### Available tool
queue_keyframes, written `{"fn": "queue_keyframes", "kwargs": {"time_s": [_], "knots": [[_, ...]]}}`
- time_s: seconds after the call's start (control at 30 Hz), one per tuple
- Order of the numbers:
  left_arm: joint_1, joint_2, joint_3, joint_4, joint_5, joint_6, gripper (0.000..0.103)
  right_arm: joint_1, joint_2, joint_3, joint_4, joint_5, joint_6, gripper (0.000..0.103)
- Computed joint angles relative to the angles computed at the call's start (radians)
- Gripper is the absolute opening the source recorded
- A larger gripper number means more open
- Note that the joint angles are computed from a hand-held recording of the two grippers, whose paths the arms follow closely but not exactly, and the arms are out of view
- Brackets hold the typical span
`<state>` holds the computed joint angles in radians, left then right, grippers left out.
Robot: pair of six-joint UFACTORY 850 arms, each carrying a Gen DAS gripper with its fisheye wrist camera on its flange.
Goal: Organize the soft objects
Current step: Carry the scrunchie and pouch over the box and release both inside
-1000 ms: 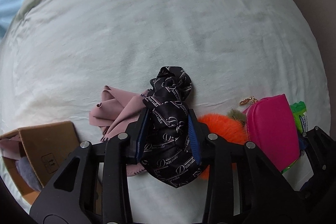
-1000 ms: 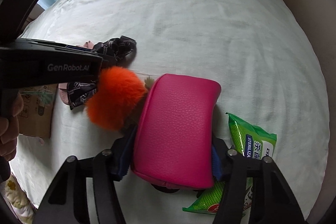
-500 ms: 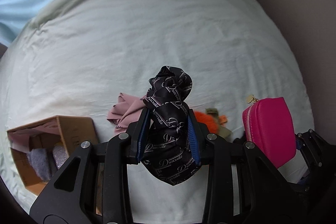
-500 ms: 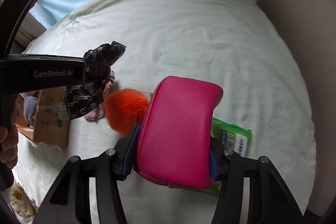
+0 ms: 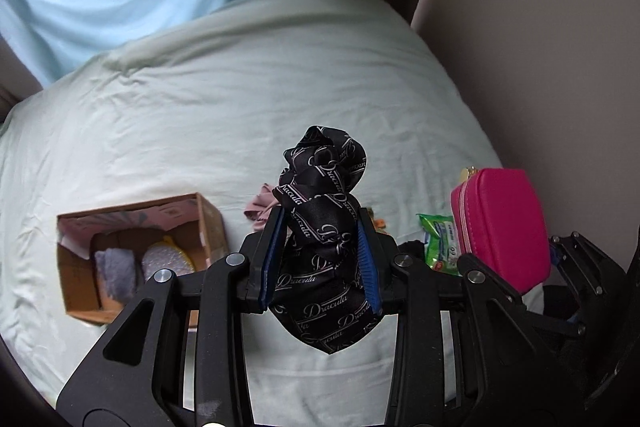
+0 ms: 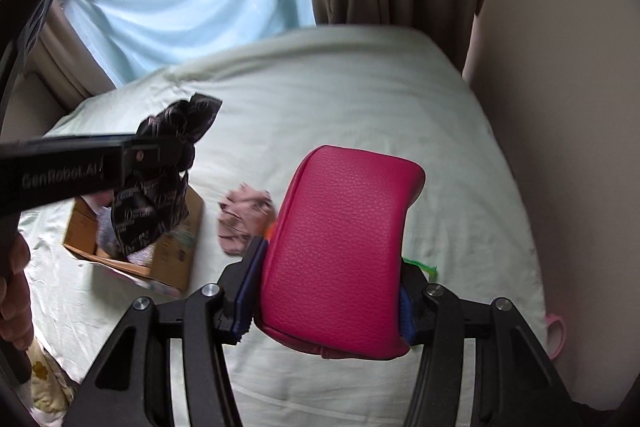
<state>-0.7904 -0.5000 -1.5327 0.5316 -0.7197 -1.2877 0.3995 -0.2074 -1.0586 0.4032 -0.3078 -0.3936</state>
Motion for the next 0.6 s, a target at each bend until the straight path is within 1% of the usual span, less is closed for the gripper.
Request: {"fn": "queue_keyframes", "kwargs": {"time_s": [0.13, 0.3, 0.43, 0.6], "knots": [[-0.01, 0.126, 0.112, 0.055, 0.005, -0.08, 0.031, 0.041, 0.067, -0.01, -0.066, -0.021, 0.084, 0.051], [-0.015, 0.285, 0.256, 0.141, -0.023, -0.177, 0.031, 0.114, 0.114, -0.04, -0.128, -0.042, 0.19, 0.051], [0.012, 0.419, 0.386, 0.158, -0.028, -0.224, 0.031, 0.187, 0.108, -0.078, -0.161, -0.041, 0.261, 0.051], [0.062, 0.554, 0.526, 0.149, -0.025, -0.222, 0.031, 0.278, 0.063, -0.134, -0.208, -0.04, 0.363, 0.051]]}}
